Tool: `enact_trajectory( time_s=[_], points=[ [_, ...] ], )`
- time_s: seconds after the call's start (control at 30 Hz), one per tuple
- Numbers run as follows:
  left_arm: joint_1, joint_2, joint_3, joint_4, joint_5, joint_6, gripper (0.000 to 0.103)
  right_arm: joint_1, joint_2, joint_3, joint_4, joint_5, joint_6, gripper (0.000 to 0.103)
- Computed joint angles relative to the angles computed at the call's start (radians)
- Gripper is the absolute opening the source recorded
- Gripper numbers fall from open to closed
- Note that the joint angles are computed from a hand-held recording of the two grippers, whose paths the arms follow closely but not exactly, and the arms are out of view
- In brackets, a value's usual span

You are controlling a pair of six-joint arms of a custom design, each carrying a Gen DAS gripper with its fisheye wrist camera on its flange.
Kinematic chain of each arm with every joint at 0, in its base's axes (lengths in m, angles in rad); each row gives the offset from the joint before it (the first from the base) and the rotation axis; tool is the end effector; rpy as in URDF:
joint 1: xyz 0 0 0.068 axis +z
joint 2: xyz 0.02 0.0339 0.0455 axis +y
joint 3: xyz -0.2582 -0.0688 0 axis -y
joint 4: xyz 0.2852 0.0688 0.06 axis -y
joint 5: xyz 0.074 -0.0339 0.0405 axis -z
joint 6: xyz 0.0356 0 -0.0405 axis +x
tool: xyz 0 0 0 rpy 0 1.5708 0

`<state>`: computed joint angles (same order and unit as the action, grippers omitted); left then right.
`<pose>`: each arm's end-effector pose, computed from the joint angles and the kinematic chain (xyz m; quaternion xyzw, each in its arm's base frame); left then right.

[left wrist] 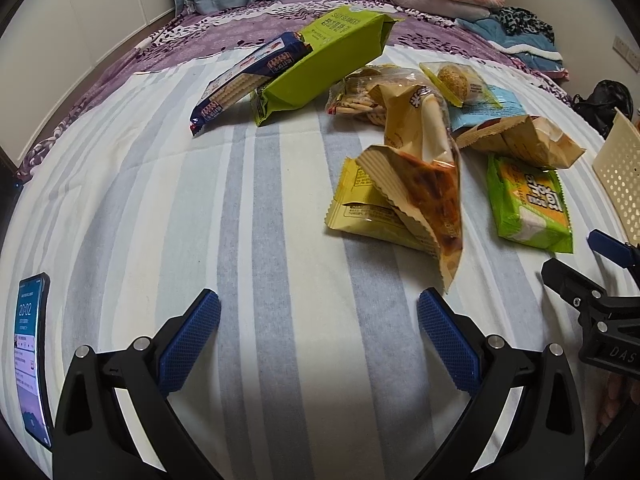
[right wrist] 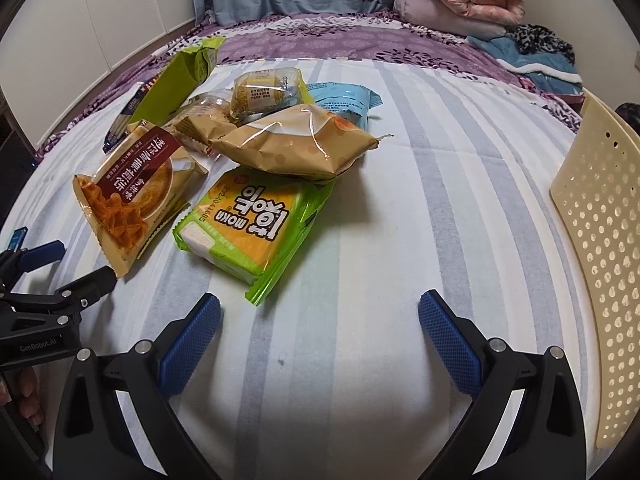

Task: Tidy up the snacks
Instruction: 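Move the right gripper toward the green MOKO snack pack on the bed, then grasp the orange-brown chip bag with the right gripper and lift it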

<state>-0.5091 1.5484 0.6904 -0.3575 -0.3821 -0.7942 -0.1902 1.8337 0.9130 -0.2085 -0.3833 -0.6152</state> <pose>0.2539 -0.1265 0.0948 -0.1705 0.9518 0.0434 0.2513 0.3494 -0.0537 0.0754 -0.2428 0.9275 0.0867 0.2706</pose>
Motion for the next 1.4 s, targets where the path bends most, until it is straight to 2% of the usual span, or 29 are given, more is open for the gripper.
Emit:
enact_trajectory(
  time_s=[0.3,0.53,0.73,0.97,1.07,1.4],
  points=[
    [-0.025,-0.099,0.012,-0.025,-0.025,0.009,0.1,-0.037,0.001,0.019,-0.036,-0.052,0.0,0.098],
    [-0.033,-0.083,0.083,-0.037,-0.027,0.043,0.1,-0.044,-0.012,0.034,-0.046,-0.082,0.005,0.098],
    [-0.03,-0.074,0.125,-0.053,-0.036,0.067,0.101,-0.032,0.001,0.105,-0.079,-0.113,0.048,0.098],
    [-0.006,-0.097,0.103,-0.047,-0.028,0.069,0.1,0.041,0.035,0.212,-0.101,-0.141,0.121,0.098],
    [0.0,-0.099,0.094,-0.043,-0.024,0.072,0.1,0.08,0.045,0.224,-0.093,-0.129,0.124,0.098],
    [0.028,-0.102,0.057,-0.015,0.0,0.068,0.1,0.171,0.169,0.301,-0.058,0.008,0.108,0.098]
  ],
)
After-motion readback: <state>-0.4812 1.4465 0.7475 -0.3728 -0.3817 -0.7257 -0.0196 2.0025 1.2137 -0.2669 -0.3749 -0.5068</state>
